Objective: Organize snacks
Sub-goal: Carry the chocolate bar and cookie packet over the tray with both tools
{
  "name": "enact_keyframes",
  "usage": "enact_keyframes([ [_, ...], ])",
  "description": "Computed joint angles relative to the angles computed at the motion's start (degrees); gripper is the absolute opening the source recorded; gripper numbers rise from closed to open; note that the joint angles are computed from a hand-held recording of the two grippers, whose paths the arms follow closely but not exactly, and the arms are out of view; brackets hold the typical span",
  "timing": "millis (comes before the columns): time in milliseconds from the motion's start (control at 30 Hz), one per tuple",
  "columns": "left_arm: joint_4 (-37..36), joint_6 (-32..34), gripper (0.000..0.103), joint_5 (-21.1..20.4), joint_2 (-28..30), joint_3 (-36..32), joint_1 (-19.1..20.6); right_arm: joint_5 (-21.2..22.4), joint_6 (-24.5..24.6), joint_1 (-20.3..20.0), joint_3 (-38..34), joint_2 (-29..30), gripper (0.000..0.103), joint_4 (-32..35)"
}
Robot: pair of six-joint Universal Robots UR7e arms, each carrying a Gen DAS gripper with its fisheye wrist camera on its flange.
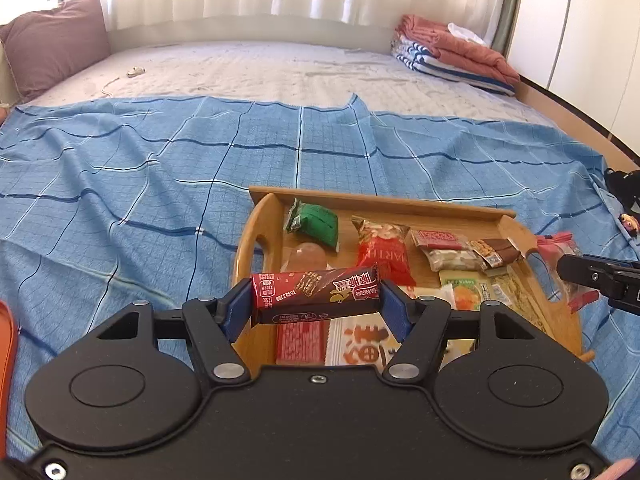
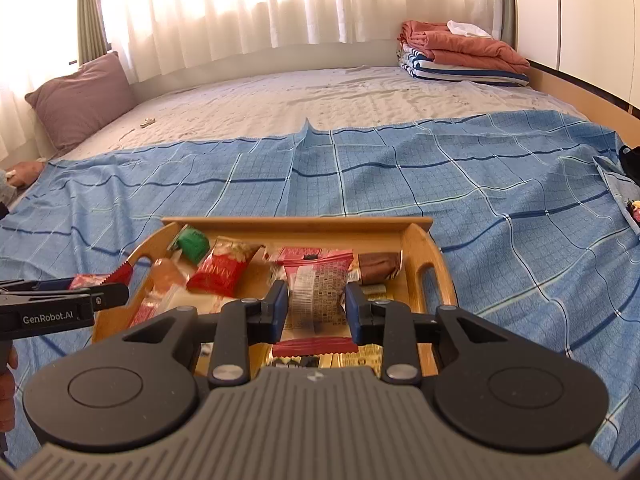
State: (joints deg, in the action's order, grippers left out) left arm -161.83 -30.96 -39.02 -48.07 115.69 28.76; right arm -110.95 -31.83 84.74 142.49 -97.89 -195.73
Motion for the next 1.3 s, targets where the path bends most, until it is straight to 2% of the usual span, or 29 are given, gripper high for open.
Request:
enact_keyframes([
  [300, 6.26, 2.97, 0.065, -3.15, 4.76, -12.03, 5.44, -3.63, 4.83, 0.41, -9.92, 7.2, 0.035, 5.06],
  [667, 12.51, 1.86, 0.065, -5.39, 13.06, -24.44, 9.65, -3.94, 10.48, -2.54, -17.72, 15.62, 0.035, 8.57],
  [867, 13.7, 1.98, 0.065, -4.83, 15.89, -27.48, 10.79, -3.6, 10.67, -3.64, -19.42, 18.38, 0.035, 8.7],
  [1300, 13.55, 3.66, 0.065, -3.21, 17.34, -28.13, 11.19, -4.55, 9.65, -3.81, -20.28, 20.82, 0.037, 9.52],
])
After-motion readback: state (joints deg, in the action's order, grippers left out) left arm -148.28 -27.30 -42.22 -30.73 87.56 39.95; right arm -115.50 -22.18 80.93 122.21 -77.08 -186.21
